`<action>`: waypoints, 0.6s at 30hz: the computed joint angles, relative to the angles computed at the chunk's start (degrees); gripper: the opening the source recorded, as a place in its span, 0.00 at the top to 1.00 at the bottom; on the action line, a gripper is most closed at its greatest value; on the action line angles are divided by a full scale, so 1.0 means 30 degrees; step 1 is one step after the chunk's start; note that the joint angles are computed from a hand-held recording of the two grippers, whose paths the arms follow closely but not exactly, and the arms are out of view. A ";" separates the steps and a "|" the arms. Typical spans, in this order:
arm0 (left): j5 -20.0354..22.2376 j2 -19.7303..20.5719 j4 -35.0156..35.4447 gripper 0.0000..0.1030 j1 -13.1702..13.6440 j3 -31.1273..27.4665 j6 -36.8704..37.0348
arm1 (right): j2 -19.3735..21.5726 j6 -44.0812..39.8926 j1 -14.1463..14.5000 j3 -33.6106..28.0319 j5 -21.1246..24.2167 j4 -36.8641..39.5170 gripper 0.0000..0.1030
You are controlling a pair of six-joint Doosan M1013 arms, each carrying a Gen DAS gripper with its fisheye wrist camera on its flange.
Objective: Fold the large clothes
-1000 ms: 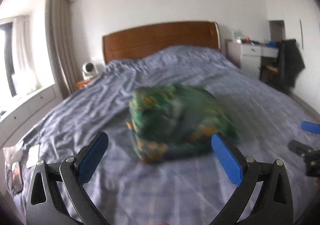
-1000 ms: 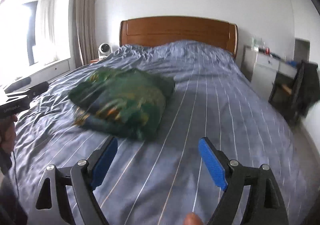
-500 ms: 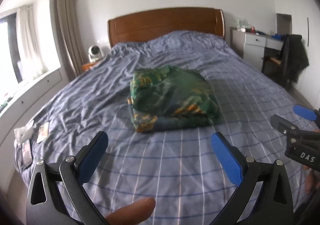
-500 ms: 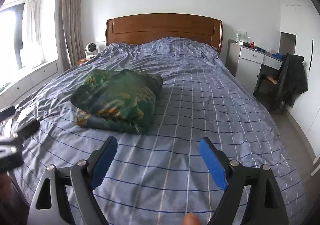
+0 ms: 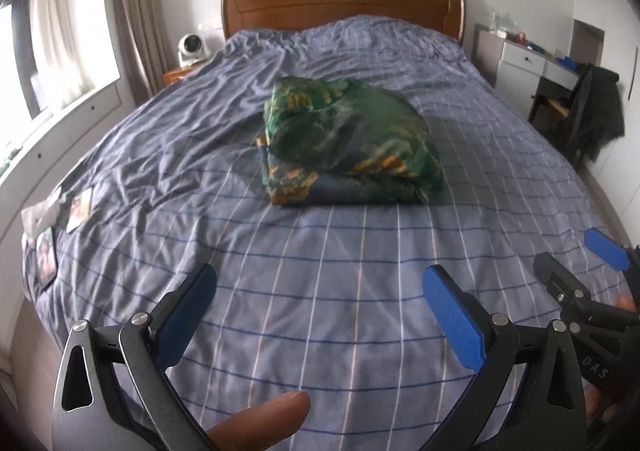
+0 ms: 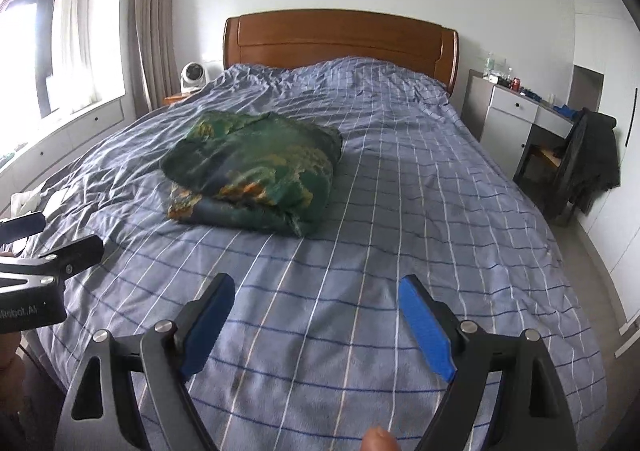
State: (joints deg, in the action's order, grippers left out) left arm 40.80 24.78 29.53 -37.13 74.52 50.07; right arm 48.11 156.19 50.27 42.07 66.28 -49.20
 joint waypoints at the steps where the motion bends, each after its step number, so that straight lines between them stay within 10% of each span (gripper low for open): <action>1: 0.0102 -0.0006 0.0046 0.00 -0.0013 0.0010 -0.0020 | 0.0042 -0.0130 0.0009 -0.0093 -0.0003 0.0188 0.16; 18: -0.0087 -0.0901 0.1502 0.00 -0.0103 0.0904 -0.1490 | -0.0095 -0.0614 0.0299 -0.0624 -0.0457 0.1031 0.11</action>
